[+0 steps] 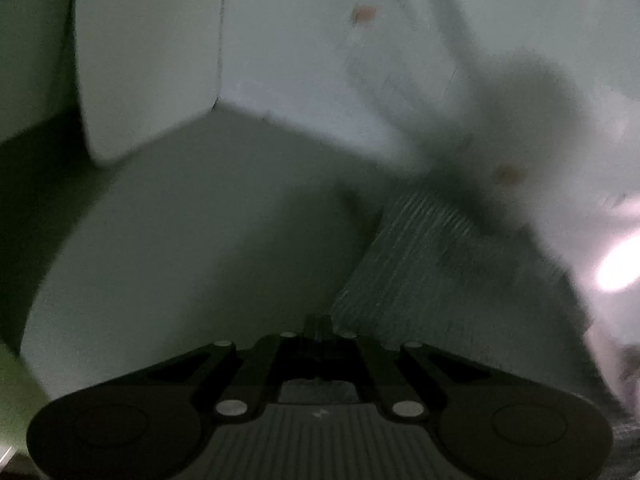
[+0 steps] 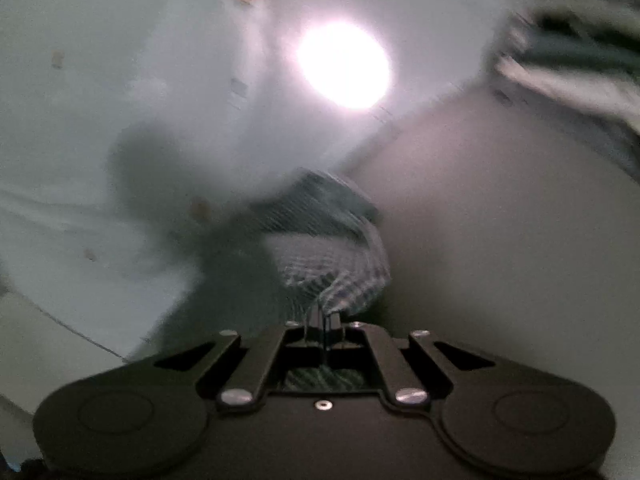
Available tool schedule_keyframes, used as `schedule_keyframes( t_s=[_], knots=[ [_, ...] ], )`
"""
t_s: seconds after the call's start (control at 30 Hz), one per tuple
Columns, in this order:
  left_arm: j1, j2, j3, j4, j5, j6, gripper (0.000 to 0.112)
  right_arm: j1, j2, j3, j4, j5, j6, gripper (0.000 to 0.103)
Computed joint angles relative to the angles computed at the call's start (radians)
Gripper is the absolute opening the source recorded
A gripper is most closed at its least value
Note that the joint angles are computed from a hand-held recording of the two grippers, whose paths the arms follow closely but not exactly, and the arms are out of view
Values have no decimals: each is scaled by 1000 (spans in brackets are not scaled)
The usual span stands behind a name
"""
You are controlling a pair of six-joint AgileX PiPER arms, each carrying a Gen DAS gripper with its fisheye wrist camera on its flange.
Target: Fold clothes
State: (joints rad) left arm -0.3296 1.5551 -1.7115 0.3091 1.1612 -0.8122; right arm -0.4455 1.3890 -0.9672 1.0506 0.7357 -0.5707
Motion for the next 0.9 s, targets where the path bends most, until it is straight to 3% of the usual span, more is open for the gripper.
schedule_keyframes(
  t_s=[0.2,0.27,0.43,0.57,0.73,0.83,0.9],
  knots=[
    [30,18,129,-107,-49,103,3,-43,69,20,-82,-12,89,1],
    [36,41,132,-134,-73,126,21,-26,74,17,-100,-25,126,1],
    [45,99,107,-149,-143,153,50,-15,90,24,-89,-59,157,2],
    [63,183,22,-148,-130,229,52,-9,97,41,-82,-87,170,2],
    [123,297,-102,-276,-117,371,63,9,86,53,-112,-121,214,2],
    [142,347,-144,-322,-108,411,60,20,92,61,-104,-142,239,2],
    [141,380,-176,-322,-106,408,38,23,100,61,-85,-149,233,2]
  ],
)
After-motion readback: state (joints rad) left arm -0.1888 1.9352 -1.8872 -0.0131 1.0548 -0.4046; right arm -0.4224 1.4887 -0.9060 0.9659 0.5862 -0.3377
